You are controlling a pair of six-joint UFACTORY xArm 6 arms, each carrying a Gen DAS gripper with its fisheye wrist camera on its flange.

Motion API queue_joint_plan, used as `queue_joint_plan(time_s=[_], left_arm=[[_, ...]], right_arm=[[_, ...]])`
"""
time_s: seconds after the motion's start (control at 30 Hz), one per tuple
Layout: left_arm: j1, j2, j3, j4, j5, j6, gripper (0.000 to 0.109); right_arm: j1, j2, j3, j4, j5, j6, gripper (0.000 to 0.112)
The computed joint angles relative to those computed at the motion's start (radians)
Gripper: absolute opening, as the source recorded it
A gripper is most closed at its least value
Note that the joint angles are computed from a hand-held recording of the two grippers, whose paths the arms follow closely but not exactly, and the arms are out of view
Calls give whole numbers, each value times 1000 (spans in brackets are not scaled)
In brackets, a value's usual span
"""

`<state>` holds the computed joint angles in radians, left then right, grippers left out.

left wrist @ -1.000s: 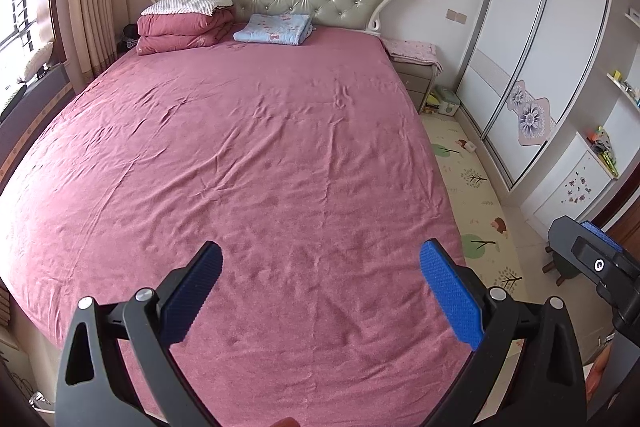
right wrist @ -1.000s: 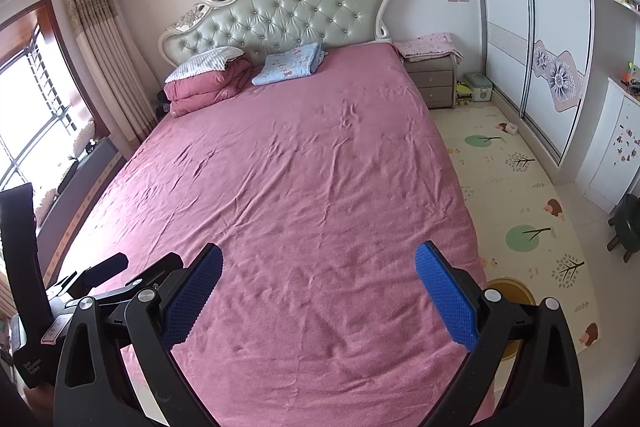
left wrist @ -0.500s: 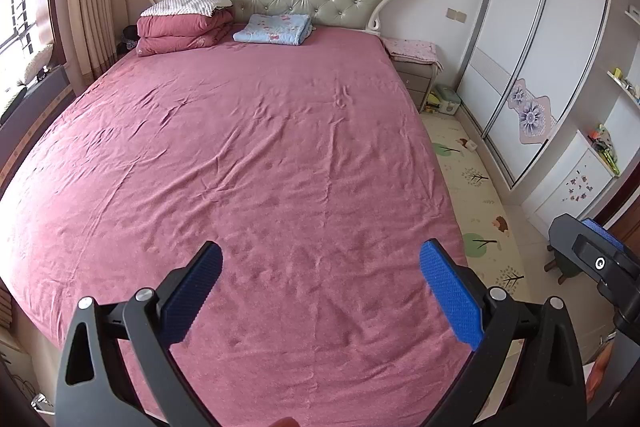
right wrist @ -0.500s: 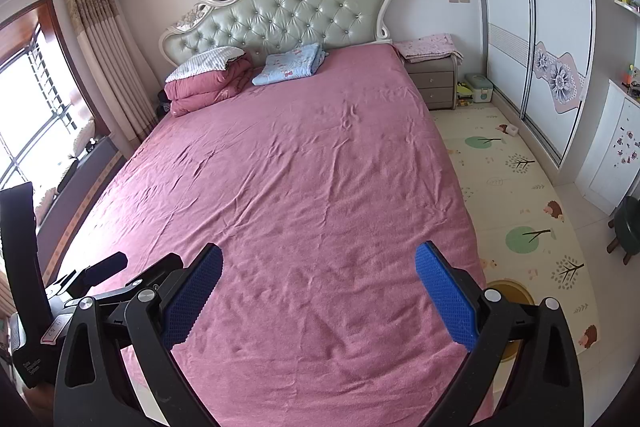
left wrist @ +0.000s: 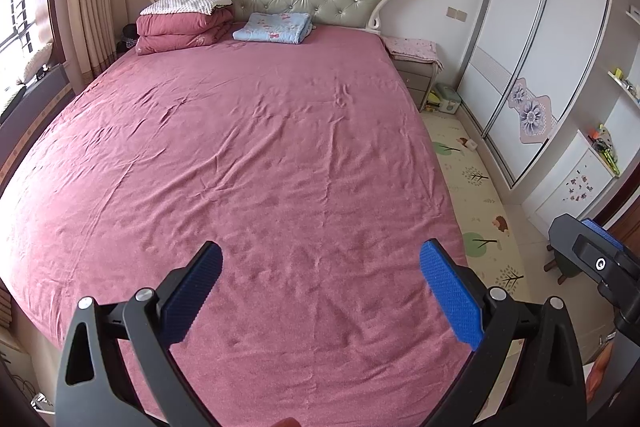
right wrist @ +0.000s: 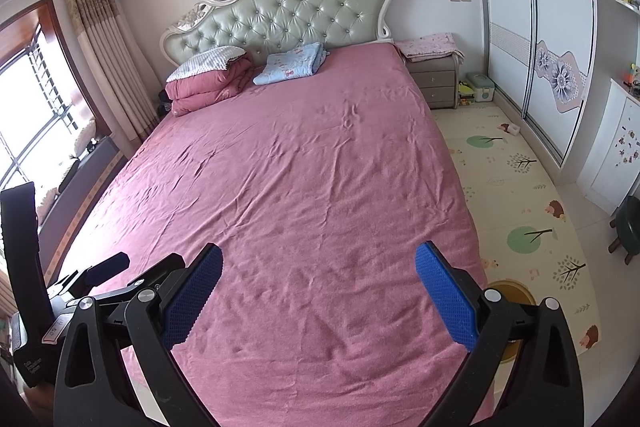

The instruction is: Collect trash

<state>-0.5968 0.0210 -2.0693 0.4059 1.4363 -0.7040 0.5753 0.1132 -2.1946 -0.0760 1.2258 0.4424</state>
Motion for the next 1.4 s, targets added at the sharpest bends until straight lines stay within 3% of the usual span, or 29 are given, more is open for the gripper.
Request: queue_joint_plan(time_s=[0.27, 0.53, 1.4], left_arm=[[19, -38, 62, -20, -49, -37, 99], [-1, -20, 31, 12, -70, -12, 99], [6, -8, 11, 8, -7, -37, 99]], right_arm=[[-9, 15, -15, 18, 9, 2, 93], [-11, 14, -10, 21, 5, 0, 93], [-14, -16, 43, 15, -21, 12, 93]])
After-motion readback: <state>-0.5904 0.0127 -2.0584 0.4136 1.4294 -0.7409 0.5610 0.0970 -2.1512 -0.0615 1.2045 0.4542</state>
